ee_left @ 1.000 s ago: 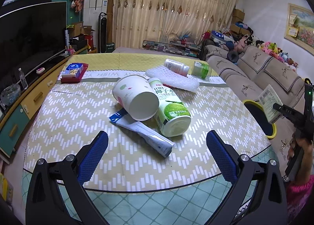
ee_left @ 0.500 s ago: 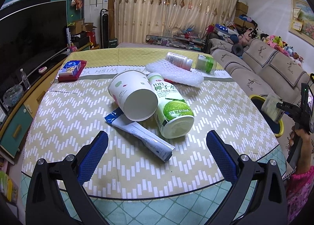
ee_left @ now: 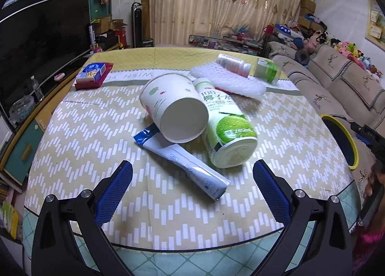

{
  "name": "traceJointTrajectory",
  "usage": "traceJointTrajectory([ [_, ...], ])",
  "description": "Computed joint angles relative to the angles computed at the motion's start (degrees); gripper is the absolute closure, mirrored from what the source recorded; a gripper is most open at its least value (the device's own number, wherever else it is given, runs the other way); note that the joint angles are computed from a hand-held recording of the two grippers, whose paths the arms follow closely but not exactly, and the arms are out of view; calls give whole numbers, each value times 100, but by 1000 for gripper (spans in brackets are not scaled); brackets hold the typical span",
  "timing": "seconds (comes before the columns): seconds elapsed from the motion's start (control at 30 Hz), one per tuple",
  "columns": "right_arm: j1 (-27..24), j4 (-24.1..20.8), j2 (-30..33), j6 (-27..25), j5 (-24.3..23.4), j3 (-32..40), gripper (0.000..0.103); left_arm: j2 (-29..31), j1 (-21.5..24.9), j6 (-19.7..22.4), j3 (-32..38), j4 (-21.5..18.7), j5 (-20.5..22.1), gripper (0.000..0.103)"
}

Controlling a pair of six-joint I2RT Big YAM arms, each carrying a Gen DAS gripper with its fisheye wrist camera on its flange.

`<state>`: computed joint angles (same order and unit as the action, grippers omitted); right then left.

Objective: Collect trash
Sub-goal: 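Move the left gripper down toward the white toothpaste tube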

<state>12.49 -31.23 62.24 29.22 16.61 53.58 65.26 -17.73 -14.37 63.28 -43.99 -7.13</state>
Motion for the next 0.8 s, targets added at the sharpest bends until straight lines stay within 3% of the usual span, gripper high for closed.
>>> traceJointTrajectory([
  [0.27, 350, -63, 109, -2, -69, 48, 59, 211, 62, -53, 14, -25, 69, 5],
  [0.57, 248, -177, 205, 88, -231, 98, 57, 441, 59, -15, 30, -137, 121, 16],
  [0.8, 211, -230, 262, 125, -311, 139, 57, 264, 281, 117, -31, -347, -85, 17],
])
